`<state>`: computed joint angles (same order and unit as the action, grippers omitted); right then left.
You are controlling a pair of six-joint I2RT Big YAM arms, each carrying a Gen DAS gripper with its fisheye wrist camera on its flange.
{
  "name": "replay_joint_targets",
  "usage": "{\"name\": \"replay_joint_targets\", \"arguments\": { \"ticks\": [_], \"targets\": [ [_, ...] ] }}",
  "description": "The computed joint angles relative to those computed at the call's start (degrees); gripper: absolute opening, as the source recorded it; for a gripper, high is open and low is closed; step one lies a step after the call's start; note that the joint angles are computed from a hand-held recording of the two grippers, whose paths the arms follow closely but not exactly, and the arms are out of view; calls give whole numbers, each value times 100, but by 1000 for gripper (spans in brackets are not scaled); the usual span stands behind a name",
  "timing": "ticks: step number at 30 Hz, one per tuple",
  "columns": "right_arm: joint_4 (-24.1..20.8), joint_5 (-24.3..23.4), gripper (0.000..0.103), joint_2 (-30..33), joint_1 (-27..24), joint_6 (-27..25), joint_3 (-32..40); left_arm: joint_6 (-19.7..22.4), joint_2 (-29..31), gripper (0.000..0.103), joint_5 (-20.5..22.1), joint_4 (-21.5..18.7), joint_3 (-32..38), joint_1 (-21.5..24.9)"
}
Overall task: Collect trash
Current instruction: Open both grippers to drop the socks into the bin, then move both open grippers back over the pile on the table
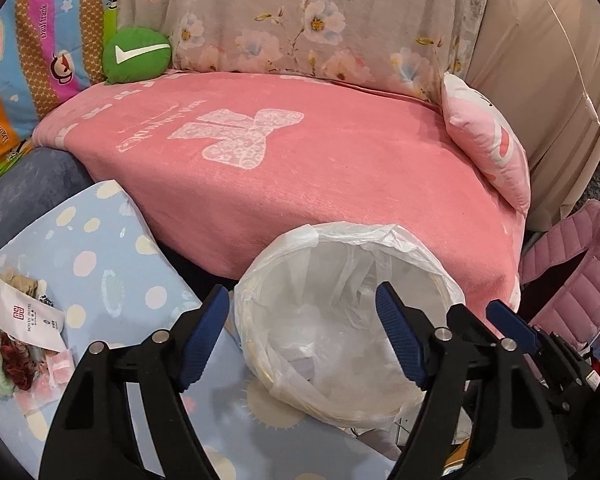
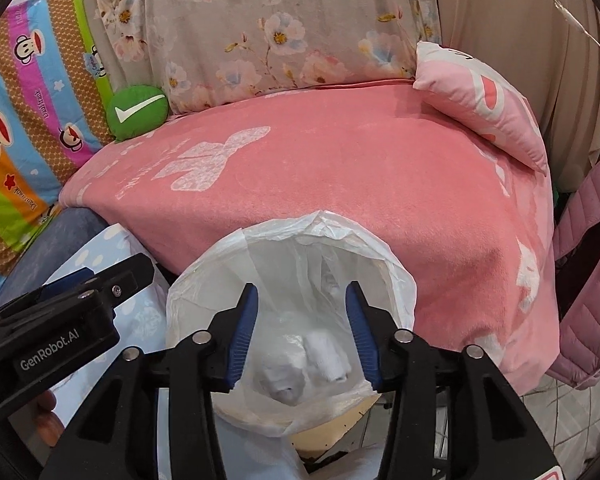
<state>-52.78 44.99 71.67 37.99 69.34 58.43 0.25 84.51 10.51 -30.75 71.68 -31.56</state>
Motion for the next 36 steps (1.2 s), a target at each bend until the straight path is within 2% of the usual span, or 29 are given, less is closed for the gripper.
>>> {"name": "replay_joint_targets", "arguments": {
  "ticks": [19, 22, 26, 36],
  "targets": [
    [-229, 175, 61, 535, 442, -41, 695, -149, -301, 72, 28, -66, -172, 638],
    [-230, 179, 61, 647, 497, -122, 835, -166, -350, 72, 39, -72, -204, 764],
    [-221, 193, 62, 787, 563, -215, 1011, -216, -395, 79, 38, -68, -241, 933],
    [-148, 113, 66, 1218, 716, -537, 1501, -296, -462, 79, 190, -96, -300, 1490]
  ]
}}
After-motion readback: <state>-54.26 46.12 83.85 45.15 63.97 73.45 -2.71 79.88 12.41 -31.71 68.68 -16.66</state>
